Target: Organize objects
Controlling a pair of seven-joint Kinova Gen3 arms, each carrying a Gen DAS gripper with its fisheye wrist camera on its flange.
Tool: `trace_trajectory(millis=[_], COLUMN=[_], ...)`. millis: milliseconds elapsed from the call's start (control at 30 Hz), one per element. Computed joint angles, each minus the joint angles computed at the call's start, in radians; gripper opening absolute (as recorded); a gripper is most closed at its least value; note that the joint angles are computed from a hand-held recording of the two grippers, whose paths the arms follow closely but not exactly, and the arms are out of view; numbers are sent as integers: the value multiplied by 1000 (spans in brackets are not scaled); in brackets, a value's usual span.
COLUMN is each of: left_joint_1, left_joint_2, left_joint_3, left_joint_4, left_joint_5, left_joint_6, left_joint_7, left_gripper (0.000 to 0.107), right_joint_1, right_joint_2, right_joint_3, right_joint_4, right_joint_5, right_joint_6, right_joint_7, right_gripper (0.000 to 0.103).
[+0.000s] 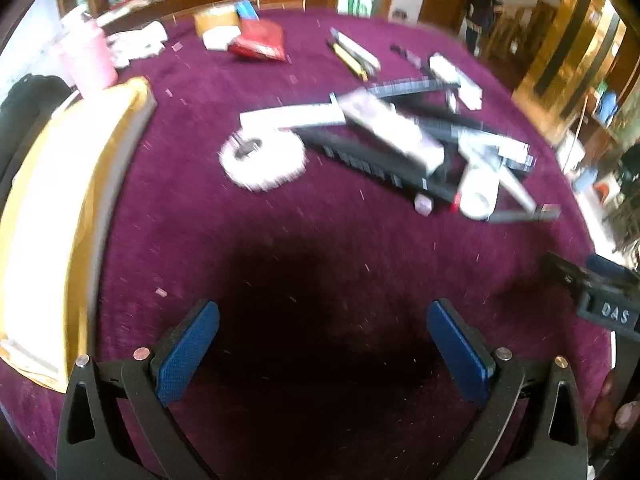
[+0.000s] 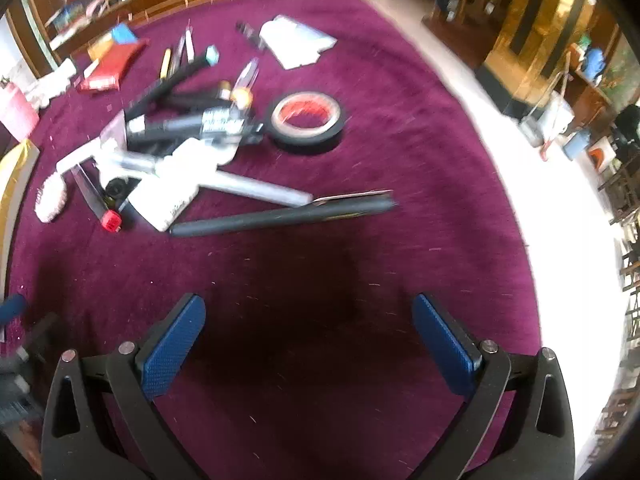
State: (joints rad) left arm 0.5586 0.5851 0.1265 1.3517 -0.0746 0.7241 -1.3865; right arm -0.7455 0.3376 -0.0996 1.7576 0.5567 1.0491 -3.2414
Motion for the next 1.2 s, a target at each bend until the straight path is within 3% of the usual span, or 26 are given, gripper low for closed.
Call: trace_trajectory(millis=[100,167,233,333,567,800,933,1100,1167,1200], left_joint_1=[-30,-29,-18,-34,-30,28,62,62,42,34], left_joint_2=[-26,-22,-5,13,82,153,222,334,368,381], left_joint_3=[9,2,-16,2,44,32,15,35,66,68], left_joint_4=[17,-3,-51,-100,-211,-339,-461,-638,-693,-705], left_joint_5=[19,10,-14,-6,64,33,34,70,102,122], left_joint_6=[-57,-67,-48,-29,63,102,176,368,450,490], left_joint_7=[-36,-45,-50,-98,-175,-238,-265,-314,-349,-368], left_gripper=[101,101,101,101,101,101,101,99,92,80], right_joint_1=[-139,-181,-148,-45,-91,-94,-78,-65,-62,-59], right_joint_2=[-22,-8,15,3,12,17,-4,-23,-26,-28], right_joint_3=[55,69,51,-34,-30,-33,-35,-41,-45,-46], right_joint_4=[-4,-44,-85,-81,-90,-86,-52,-23,-16,-12], right_joint_5=[121,156,126,68,75,59,43,36,38,37], right_joint_6=[122,199,222,167,243,291,264,246,242,238], right_joint_7=[-93,-81,-9,44,24,22,0,-32,-36,-36], right_gripper=[103,103,103,103,103,103,103,103,103,103])
